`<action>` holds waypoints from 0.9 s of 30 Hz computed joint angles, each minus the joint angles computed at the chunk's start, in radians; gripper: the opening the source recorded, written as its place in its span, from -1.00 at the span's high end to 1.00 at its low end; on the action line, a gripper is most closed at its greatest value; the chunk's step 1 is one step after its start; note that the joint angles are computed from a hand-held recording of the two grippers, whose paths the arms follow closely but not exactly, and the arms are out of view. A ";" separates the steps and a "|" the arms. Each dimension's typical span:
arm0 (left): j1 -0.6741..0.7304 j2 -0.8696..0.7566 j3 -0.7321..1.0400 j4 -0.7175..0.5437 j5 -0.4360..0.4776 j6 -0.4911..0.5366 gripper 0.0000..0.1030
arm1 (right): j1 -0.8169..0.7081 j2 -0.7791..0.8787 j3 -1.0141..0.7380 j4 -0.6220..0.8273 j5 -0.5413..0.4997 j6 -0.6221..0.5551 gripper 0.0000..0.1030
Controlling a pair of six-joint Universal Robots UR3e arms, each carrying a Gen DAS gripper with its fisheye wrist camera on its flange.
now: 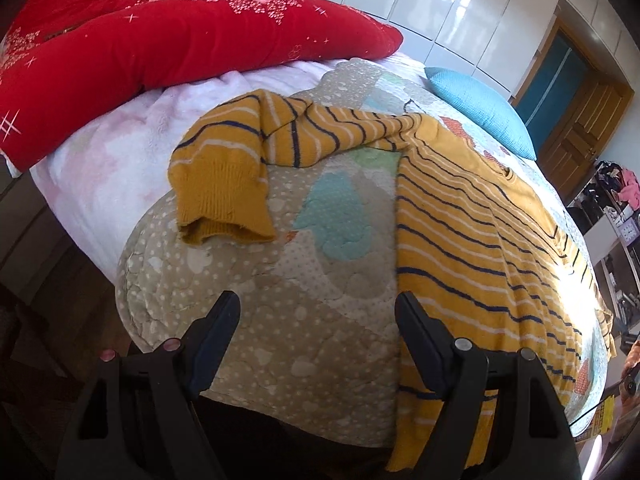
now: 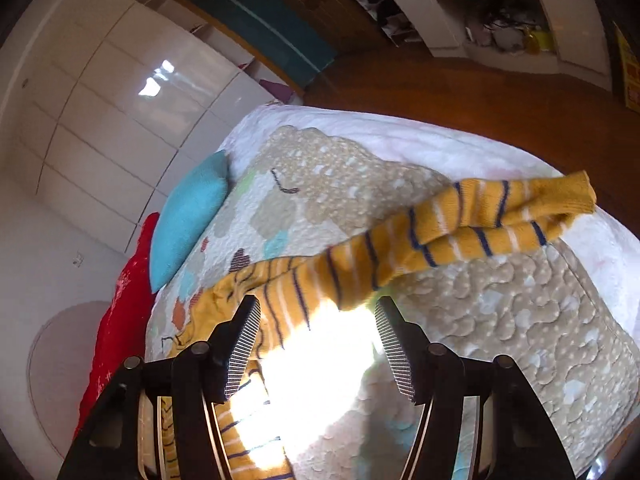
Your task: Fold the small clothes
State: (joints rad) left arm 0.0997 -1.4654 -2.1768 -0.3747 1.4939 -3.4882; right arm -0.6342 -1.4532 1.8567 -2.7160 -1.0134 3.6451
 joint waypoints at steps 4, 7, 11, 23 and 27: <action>-0.005 -0.045 0.010 -0.003 0.004 -0.018 -0.53 | -0.086 0.061 -0.015 0.014 0.033 0.005 -0.28; -0.053 -0.094 0.059 -0.018 0.033 -0.024 -0.53 | -0.090 0.137 -0.060 0.000 0.038 0.035 -0.27; -0.118 -0.140 0.136 -0.045 0.069 -0.023 -0.53 | -0.091 0.233 -0.117 -0.070 0.012 0.116 0.69; -0.149 -0.139 0.182 -0.057 0.087 -0.008 -0.53 | -0.210 -0.034 -0.074 -0.067 0.241 -0.023 0.88; -0.135 -0.128 0.158 -0.057 0.058 -0.007 -0.53 | -0.248 -0.135 0.162 -0.061 0.234 -0.069 0.88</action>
